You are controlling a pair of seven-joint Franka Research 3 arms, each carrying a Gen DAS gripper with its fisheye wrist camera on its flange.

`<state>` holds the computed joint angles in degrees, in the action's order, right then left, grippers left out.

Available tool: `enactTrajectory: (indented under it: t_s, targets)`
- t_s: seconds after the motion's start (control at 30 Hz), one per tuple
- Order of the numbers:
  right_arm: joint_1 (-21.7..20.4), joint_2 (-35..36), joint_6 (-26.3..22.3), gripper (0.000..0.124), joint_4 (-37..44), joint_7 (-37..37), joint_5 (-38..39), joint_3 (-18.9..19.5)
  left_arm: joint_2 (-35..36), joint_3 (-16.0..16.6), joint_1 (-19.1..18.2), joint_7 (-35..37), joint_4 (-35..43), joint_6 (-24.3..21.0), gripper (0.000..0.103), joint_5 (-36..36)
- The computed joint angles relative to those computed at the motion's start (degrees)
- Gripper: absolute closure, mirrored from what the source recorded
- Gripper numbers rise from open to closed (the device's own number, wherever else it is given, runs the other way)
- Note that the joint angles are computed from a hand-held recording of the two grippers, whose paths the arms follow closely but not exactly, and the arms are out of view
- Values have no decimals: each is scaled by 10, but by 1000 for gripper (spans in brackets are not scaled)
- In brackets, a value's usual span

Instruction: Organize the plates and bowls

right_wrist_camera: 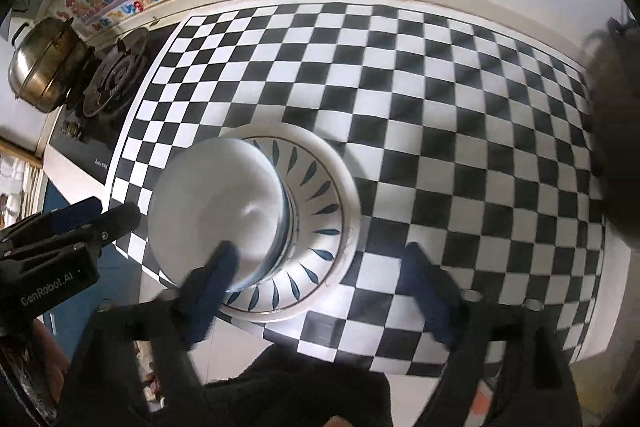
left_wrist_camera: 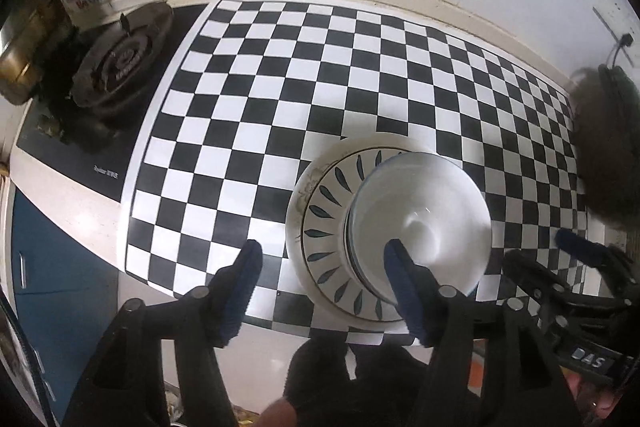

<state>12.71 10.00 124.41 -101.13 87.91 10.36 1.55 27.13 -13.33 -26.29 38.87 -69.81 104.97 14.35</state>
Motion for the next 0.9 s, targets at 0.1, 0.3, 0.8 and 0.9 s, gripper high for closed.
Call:
enactTrajectory:
  t_s: [0.1, 0.3, 0.8, 0.9]
  targets:
    - [3, -27, 15, 22, -25, 19, -17, -2, -13, 2, -8, 0, -12, 1, 22, 21]
    - [5, -98, 77, 22, -92, 72, -72, 2, -55, -3, -13, -6, -56, 28, 13, 43]
    - [-24, -317, 131, 22, -223, 142, -128, 43, -177, -33, -47, -81, -133, 29, 13, 167]
    - [-32, -360, 137, 22, -241, 140, -125, 49, -195, -42, -53, -101, -136, 26, 13, 184]
